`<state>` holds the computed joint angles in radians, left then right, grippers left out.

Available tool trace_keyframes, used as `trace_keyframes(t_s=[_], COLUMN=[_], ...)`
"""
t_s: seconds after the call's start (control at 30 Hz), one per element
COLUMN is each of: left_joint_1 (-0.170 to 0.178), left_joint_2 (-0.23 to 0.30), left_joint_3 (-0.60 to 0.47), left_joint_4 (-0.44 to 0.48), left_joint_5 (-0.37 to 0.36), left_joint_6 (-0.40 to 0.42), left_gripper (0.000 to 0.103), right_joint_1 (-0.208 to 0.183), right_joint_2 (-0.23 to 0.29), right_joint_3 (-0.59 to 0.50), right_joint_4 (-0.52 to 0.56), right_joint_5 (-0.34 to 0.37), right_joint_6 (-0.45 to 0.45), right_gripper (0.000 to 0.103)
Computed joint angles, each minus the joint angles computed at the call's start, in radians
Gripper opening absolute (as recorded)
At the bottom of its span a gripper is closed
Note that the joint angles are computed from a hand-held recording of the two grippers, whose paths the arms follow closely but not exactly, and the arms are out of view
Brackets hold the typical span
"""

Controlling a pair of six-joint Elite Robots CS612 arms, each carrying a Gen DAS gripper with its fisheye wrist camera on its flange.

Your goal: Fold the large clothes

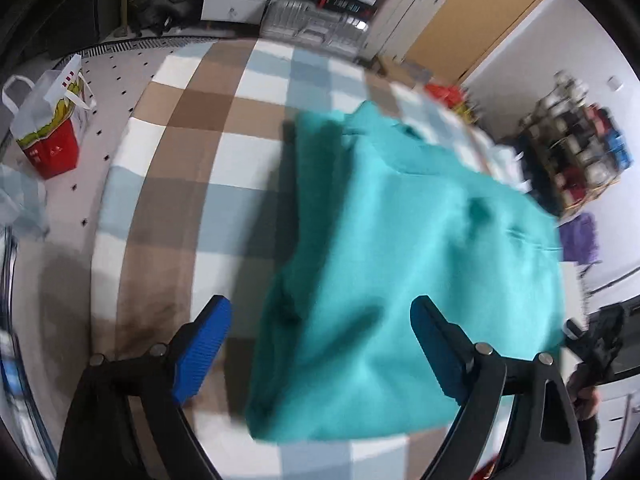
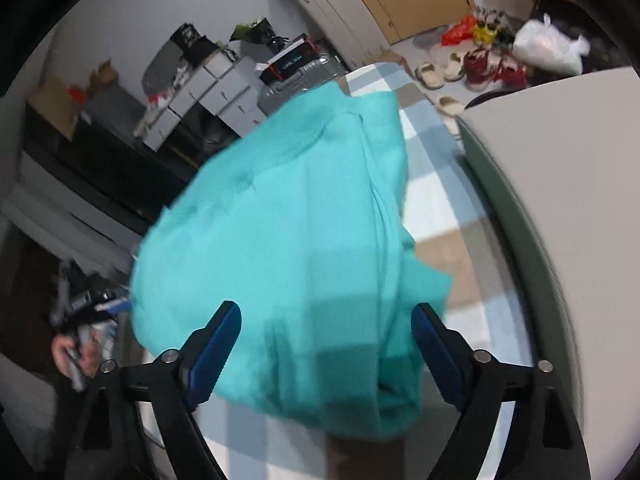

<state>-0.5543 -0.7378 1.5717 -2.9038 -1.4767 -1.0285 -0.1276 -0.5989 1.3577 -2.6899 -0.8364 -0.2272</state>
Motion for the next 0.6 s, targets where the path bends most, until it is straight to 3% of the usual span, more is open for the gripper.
trace_keyframes(t_s=[0.07, 0.17, 0.3, 0.4, 0.47, 0.6], left_joint_1=[0.030, 0.075, 0.089, 0.081, 0.080, 0.053], left_joint_2=[0.029, 0.081, 0.115, 0.112, 0.116, 0.091], left_joint_3=[-0.018, -0.052, -0.096, -0.122, -0.127, -0.092], left_joint_4=[-0.011, -0.112, -0.068, 0.018, 0.023, 0.042], left_joint_5=[-0.091, -0.259, -0.374, -0.349, -0.346, -0.340], left_joint_6=[-0.016, -0.060, 0.044, 0.129, 0.102, 0.056], left_gripper=[0.088, 0.088, 0.089, 0.089, 0.089, 0.077], right_joint_1=[0.011, 0.025, 0.034, 0.045, 0.050, 0.055], right_joint_2=[0.023, 0.053, 0.070, 0.064, 0.063, 0.051], right_joint_3=[-0.050, -0.122, -0.171, -0.174, -0.171, -0.129], right_joint_4=[0.050, 0.148, 0.223, 0.242, 0.245, 0.191], right_joint_5=[-0.039, -0.079, -0.090, -0.119, -0.126, -0.123], right_joint_6=[0.027, 0.015, -0.028, -0.092, -0.137, -0.166], right_gripper=[0.088, 0.088, 0.087, 0.080, 0.074, 0.059])
